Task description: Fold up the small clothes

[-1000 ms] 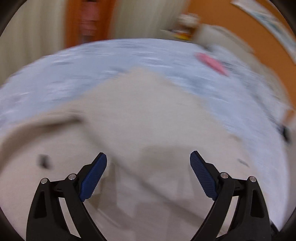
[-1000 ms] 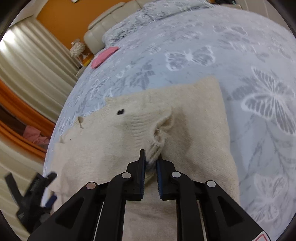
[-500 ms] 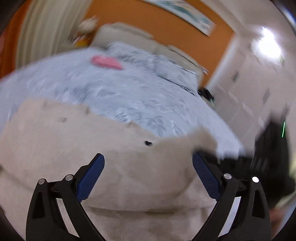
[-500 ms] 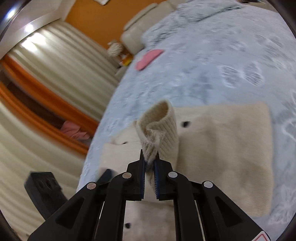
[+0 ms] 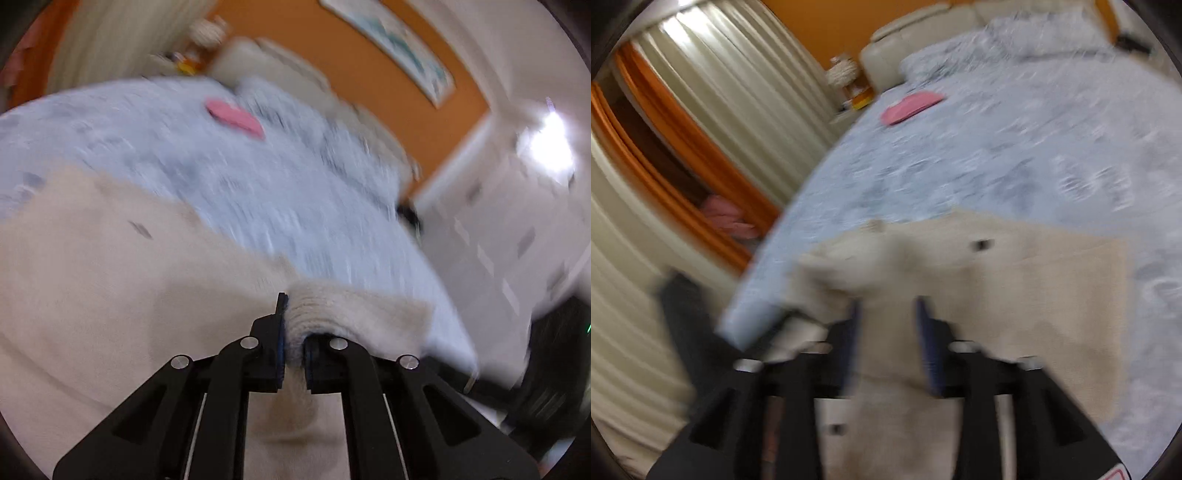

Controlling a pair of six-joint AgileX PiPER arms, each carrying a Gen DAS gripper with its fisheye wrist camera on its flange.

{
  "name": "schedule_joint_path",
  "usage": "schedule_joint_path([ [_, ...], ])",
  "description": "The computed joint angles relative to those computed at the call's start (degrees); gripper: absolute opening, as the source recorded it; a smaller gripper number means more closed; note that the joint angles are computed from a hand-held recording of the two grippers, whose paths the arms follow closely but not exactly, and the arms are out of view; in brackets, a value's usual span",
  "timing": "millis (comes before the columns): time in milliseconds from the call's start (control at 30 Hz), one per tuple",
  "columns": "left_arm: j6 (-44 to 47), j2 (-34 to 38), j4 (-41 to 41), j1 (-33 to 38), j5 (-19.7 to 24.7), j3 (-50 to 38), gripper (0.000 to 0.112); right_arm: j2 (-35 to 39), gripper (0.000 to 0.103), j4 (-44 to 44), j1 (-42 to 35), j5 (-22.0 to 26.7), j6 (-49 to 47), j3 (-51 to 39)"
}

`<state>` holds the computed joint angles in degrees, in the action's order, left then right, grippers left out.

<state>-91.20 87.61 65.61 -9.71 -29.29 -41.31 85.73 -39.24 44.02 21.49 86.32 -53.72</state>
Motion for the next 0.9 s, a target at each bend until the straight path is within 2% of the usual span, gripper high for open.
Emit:
schedule_joint_path([
  [33,0.21,-1.89,-1.07,1.98,-0.58,0.58,0.006,2.06,0.055,-5.05,2.60,5.73,3.06,-0.93],
  [67,0.36,-4.07,-2.20,4.53,-1.89,1.39,0.006,5.00,0.055,-7.82,5.14,11.46,3.82,-3.17],
  [100,-0.01,-5.80,-2.70,6.41,-2.44,1.90,0.006,8.54,0.055,-8.29,6.92,14.93,2.29,-5.57],
  [133,-0.47,-7.10,-2.85,8.07,-2.94,2.27,0.006,10.83,0.055,-6.47,7.28,16.12,-1.52,-7.71],
  [233,-3.94,-8.78,-1.34,12.97,-5.80,2.16,0.006,19.56,0.059,1.63,7.71,13.32,-16.16,-16.57],
  [300,-4.91,-10.61,-1.12,15.04,-6.93,3.01,0.006,26.27,0.060,4.72,8.21,14.39,-22.65,-23.54],
  [333,-4.77,-10.80,-1.55,15.23,-6.83,2.83,0.006,29.83,0.057,6.95,8.10,15.05,-26.19,-27.34],
  [367,-5.27,-11.42,-1.49,15.95,-7.35,2.99,0.006,32.33,0.034,9.82,7.55,15.03,-29.28,-30.02],
  [400,-5.78,-11.41,-1.19,16.73,-8.36,2.71,0.006,34.68,0.023,13.33,6.53,14.64,-32.02,-32.55],
  [433,-6.31,-11.77,-0.63,17.75,-9.42,2.61,0.006,35.54,0.015,14.55,6.03,15.13,-32.46,-34.12],
  [467,-6.17,-12.57,-0.94,18.24,-9.59,2.59,0.006,35.60,0.012,15.64,5.03,14.00,-32.26,-34.88],
  [567,-8.47,-14.65,0.04,20.80,-12.82,2.20,0.006,33.94,0.011,20.51,2.56,9.09,-34.36,-35.41],
  [633,-9.10,-15.30,0.30,21.95,-15.18,1.73,0.006,34.52,0.011,29.14,1.94,6.81,-42.59,-38.39],
  [667,-9.88,-16.21,1.33,22.25,-15.64,1.39,0.006,35.68,0.011,34.76,1.74,6.91,-48.31,-40.24],
  [700,-10.32,-16.56,2.18,22.23,-15.74,0.88,0.006,38.57,0.012,39.71,1.98,9.12,-53.52,-44.26],
  [733,-10.57,-16.87,3.03,21.68,-15.71,0.60,0.007,41.53,0.013,42.37,2.21,12.62,-56.43,-48.22],
  [767,-10.15,-16.30,3.16,20.97,-15.67,0.40,0.007,43.53,0.014,42.74,2.39,14.07,-57.06,-49.89],
  [833,-10.09,-14.39,4.20,17.99,-14.29,-0.26,0.007,42.32,0.014,41.29,2.63,10.75,-54.55,-46.36],
  [900,-8.93,-12.58,4.44,14.83,-12.57,-0.64,0.007,35.43,0.022,43.75,1.20,4.14,-52.26,-36.09],
])
